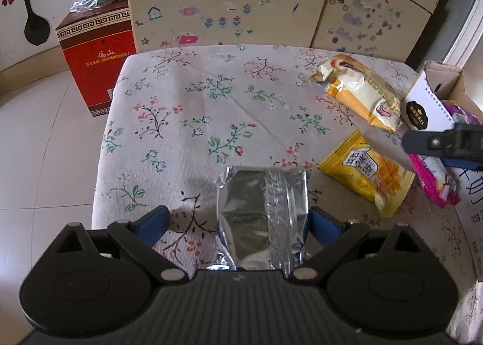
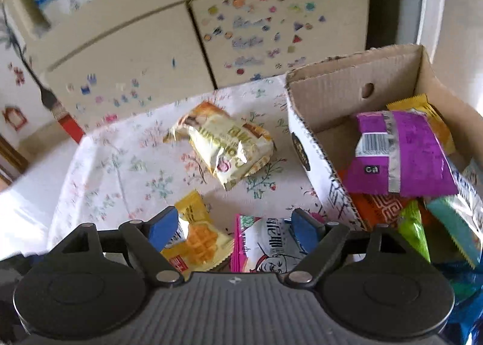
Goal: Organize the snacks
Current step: 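Grasp the silver foil pack with the left gripper while the right gripper grasps the pink-trimmed Ameria pack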
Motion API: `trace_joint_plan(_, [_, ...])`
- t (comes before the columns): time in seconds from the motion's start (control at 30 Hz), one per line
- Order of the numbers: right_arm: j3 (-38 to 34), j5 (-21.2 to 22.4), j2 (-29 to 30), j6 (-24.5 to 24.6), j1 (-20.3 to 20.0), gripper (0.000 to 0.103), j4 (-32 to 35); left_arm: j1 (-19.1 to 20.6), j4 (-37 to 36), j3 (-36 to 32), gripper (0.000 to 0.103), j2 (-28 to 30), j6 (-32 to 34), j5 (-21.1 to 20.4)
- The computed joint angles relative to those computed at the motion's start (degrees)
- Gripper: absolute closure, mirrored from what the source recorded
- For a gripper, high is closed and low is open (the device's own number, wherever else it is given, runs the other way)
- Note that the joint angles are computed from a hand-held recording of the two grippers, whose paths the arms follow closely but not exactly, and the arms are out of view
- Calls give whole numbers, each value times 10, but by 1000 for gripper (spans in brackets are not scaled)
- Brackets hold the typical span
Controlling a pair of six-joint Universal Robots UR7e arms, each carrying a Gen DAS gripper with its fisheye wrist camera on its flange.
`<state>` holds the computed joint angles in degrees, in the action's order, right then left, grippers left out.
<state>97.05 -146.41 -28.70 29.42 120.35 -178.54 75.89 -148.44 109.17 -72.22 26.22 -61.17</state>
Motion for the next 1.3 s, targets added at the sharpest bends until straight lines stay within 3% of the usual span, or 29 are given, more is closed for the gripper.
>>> trace_joint_plan(0.1, [-6, 17, -3, 4, 0, 13, 35, -1, -4, 3, 6, 0, 8, 4])
trace_joint_plan(0.23, [18, 117, -33, 48, -10, 13, 49, -2, -7, 5, 6, 0, 13, 6])
trace_joint_plan(0.33, [49, 196, -54, 74, -18, 13, 12, -2, -8, 5, 6, 0, 14, 9])
trace_joint_plan(0.4, [61, 220, -62, 81, -18, 13, -3, -1, -7, 4, 6, 0, 15, 9])
trace_joint_plan(0.57, [56, 151, -65, 60, 9, 13, 25, -1, -8, 4, 6, 0, 16, 9])
trace_joint_plan(0.77, [50, 99, -67, 139, 25, 13, 134, -2, -9, 3, 6, 1, 7, 7])
trace_joint_plan(0.97, [31, 94, -56, 178, 32, 12, 194, -6, -12, 9, 6, -1, 16, -7])
trace_joint_plan(1.2, [8, 86, -37, 223, 24, 12, 261, -13, -40, 19, 6, 7, 38, 3])
trace_joint_plan(1.3, [3, 72, -30, 213, 24, 11, 263, -15, -53, 24, 6, 11, 50, 12])
